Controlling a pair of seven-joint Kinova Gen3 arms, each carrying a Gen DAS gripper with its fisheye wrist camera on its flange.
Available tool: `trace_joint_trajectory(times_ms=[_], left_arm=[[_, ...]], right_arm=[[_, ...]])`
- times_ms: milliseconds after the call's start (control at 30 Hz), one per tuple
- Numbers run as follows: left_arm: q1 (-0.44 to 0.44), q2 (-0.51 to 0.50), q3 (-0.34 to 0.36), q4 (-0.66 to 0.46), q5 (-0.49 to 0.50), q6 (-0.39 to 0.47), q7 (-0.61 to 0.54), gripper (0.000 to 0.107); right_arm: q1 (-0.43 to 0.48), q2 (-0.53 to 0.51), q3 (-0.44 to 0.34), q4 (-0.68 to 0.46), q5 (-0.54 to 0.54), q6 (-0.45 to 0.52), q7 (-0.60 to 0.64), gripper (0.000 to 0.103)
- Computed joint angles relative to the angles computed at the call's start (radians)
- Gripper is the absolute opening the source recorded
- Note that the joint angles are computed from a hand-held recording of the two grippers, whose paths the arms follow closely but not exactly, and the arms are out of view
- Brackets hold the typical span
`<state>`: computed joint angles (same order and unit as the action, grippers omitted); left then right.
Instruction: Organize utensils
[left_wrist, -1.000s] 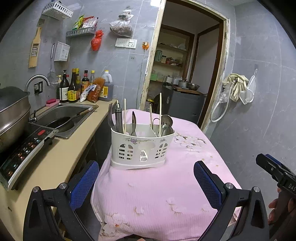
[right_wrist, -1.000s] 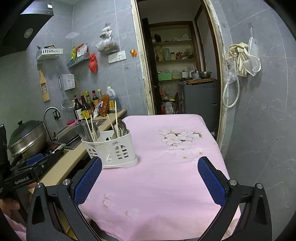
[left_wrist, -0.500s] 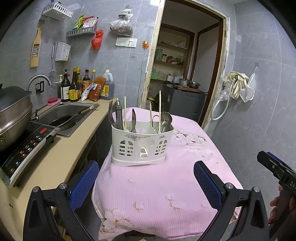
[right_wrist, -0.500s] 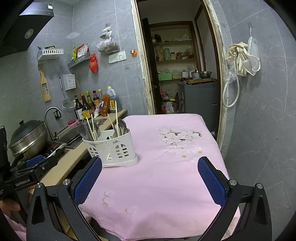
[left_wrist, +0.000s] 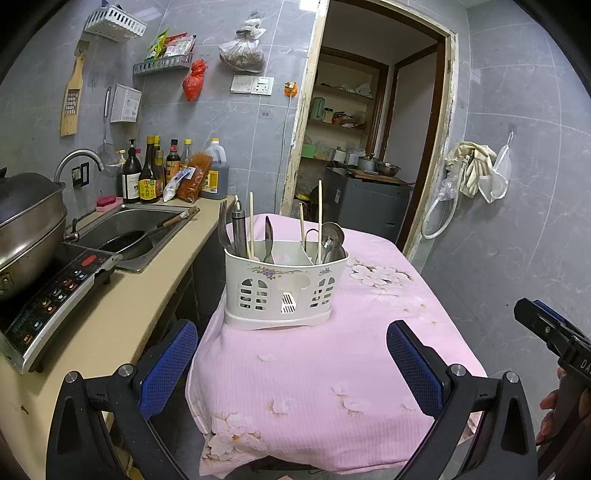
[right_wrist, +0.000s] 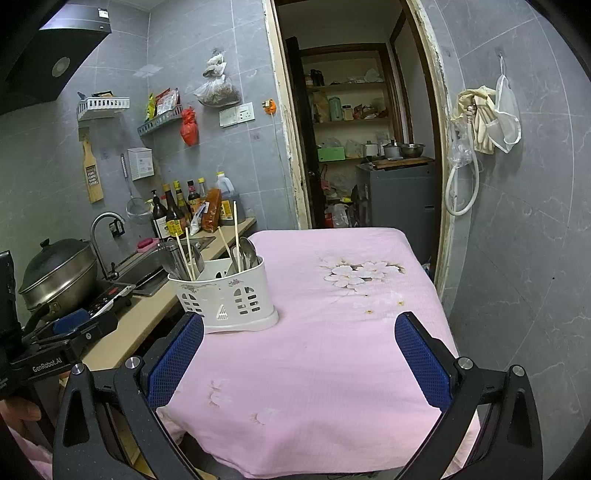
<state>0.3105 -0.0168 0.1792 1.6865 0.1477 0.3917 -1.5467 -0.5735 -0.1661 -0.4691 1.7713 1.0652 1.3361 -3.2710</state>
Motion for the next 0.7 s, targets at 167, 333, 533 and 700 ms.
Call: trace_joint_trajectory(times_ms=[167, 333, 533, 700], left_arm=[[0.001, 0.003, 0.001, -0.005, -0.002, 0.003, 0.003, 0.103], [0.001, 0.001, 0.0, -0.002, 0.0, 0.002, 0.001, 0.103], [0.001, 0.001, 0.0, -0.002, -0.001, 0.002, 0.003, 0.103], [0.001, 0.002, 0.0, -0.003, -0.002, 0.002, 0.003, 0.103]], right_arm=[[-0.002, 0.002, 0.0, -0.001, 0.001, 0.002, -0.001, 0.102], [-0.003, 0.002, 0.003, 0.0, 0.001, 0.001, -0.002, 0.102], [-0.001, -0.002, 0.005, 0.003, 0.001, -0.004, 0.0, 0.102], [0.0, -0.001, -0.001, -0.001, -0.001, 0.002, 0.004, 0.102]])
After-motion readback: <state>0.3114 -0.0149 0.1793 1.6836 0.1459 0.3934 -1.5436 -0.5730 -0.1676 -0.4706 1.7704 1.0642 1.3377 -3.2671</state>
